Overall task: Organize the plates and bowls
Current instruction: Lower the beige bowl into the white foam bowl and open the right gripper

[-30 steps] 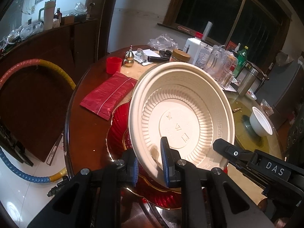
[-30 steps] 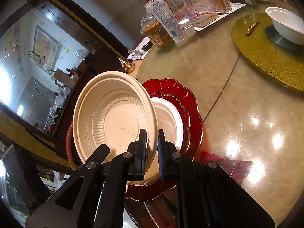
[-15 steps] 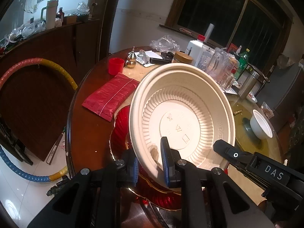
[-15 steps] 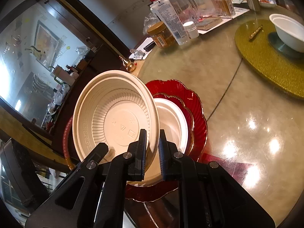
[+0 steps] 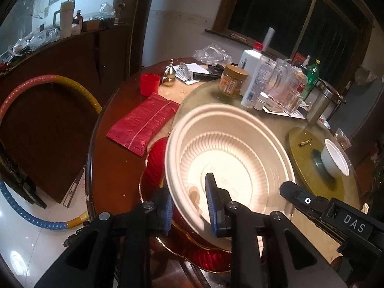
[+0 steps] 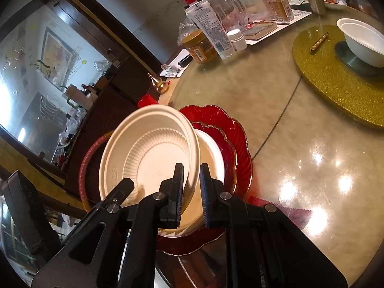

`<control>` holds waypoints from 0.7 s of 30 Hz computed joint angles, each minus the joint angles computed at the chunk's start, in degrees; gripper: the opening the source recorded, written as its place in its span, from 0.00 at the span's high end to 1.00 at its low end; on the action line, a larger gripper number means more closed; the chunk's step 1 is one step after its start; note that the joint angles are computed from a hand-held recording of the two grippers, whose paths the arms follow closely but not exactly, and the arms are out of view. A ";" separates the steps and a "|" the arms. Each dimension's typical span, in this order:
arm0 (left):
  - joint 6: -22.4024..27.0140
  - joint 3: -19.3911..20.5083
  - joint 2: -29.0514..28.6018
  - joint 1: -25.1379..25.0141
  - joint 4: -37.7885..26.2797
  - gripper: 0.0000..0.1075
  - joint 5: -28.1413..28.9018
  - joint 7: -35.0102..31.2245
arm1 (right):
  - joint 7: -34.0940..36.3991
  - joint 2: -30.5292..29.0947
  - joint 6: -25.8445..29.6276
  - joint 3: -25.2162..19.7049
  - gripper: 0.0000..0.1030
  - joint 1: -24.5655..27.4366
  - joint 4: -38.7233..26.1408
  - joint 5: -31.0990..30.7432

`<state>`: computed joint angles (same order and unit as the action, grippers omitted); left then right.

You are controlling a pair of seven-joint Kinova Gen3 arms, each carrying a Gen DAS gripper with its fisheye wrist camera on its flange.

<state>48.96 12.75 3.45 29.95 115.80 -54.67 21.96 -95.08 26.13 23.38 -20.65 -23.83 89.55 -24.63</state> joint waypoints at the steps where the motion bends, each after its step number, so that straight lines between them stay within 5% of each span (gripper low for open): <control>1: 0.30 0.02 -0.03 0.12 0.12 0.74 -0.43 0.70 | 0.21 0.06 0.00 -0.19 0.87 0.19 -0.03 -0.14; 5: 0.91 0.23 -0.32 0.42 0.42 0.64 -1.40 2.37 | 0.90 0.19 0.42 -0.51 0.87 0.58 -0.26 -0.45; 8: 2.39 0.83 -0.66 1.12 0.84 0.48 -3.77 6.05 | 1.16 -0.03 1.07 -0.15 0.87 0.35 -0.34 -0.21; 10: 3.58 1.39 -0.86 1.72 1.42 0.40 -6.45 9.70 | 1.39 -0.29 0.83 0.13 0.76 0.27 -0.12 -0.08; 12: 4.67 1.86 -1.07 2.10 1.57 0.34 -7.93 11.60 | 2.20 -0.71 -0.09 -0.45 0.51 1.00 0.56 -0.63; 16: 7.41 2.91 -1.50 3.02 2.42 0.28 -11.06 16.61 | 2.44 -2.20 -1.23 -0.03 0.47 1.25 1.67 -0.60; 18: 10.06 3.61 -1.68 3.75 3.11 0.28 -12.99 20.45 | 4.26 -3.15 -2.91 -1.98 0.35 3.50 3.28 -2.23; 21: 14.03 4.54 -1.59 4.85 3.82 0.27 -15.33 25.67 | 8.42 -4.42 -6.10 -6.28 0.36 8.31 6.02 -6.03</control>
